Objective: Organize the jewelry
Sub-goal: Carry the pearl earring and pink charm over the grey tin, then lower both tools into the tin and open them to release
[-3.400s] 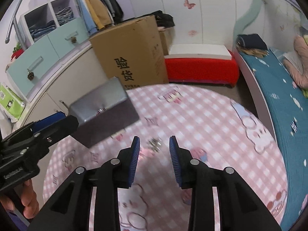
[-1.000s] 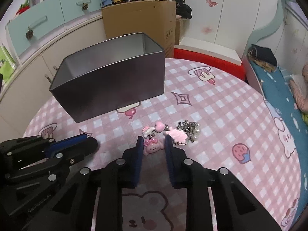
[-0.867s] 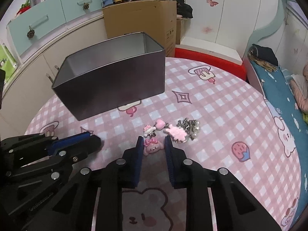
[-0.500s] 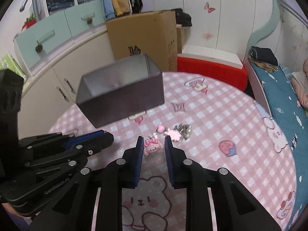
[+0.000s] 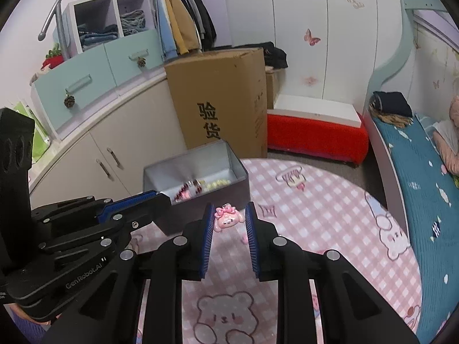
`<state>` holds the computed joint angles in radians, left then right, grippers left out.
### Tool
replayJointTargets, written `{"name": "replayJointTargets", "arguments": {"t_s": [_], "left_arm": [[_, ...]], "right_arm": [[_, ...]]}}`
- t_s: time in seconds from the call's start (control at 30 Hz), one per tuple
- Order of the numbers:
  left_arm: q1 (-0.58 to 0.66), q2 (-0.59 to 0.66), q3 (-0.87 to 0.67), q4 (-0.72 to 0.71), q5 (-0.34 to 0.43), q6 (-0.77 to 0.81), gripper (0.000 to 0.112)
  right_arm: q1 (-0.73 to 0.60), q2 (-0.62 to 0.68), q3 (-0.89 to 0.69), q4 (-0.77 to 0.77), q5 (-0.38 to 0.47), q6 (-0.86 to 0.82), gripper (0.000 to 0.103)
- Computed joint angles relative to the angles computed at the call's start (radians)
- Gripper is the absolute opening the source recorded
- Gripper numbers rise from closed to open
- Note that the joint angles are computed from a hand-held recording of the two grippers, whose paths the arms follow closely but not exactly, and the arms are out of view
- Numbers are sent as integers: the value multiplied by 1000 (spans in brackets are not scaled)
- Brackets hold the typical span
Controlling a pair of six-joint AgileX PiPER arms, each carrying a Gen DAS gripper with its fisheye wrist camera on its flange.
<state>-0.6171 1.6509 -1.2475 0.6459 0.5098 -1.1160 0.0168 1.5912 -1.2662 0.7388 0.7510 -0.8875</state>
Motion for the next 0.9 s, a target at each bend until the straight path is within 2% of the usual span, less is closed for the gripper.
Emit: {"name": "replayJointTargets", "arguments": {"t_s": [0.23,0.4,0.57,0.7,0.8,0.9], "left_arm": [[18,-29,-22,36,45,18,12],[87,-25,-55,-18,58,98,12],[184,52,-142,-230,65,337,12],[266,161,-226,-444,108,521,12],[291,192,-228,-502,106,564,12],[294,201,-218,-488,105,553,14]], "right_arm": [[47,2,-58,-15,3,51,22],[75,51,-136,-25,24,109,22],[119,135,-247,-86,31,210,22],[161,206,-324,-153,34,294,22],[185,253,-360,-202,34,338,22],[203,290,-380,-237,36,369,22]]}}
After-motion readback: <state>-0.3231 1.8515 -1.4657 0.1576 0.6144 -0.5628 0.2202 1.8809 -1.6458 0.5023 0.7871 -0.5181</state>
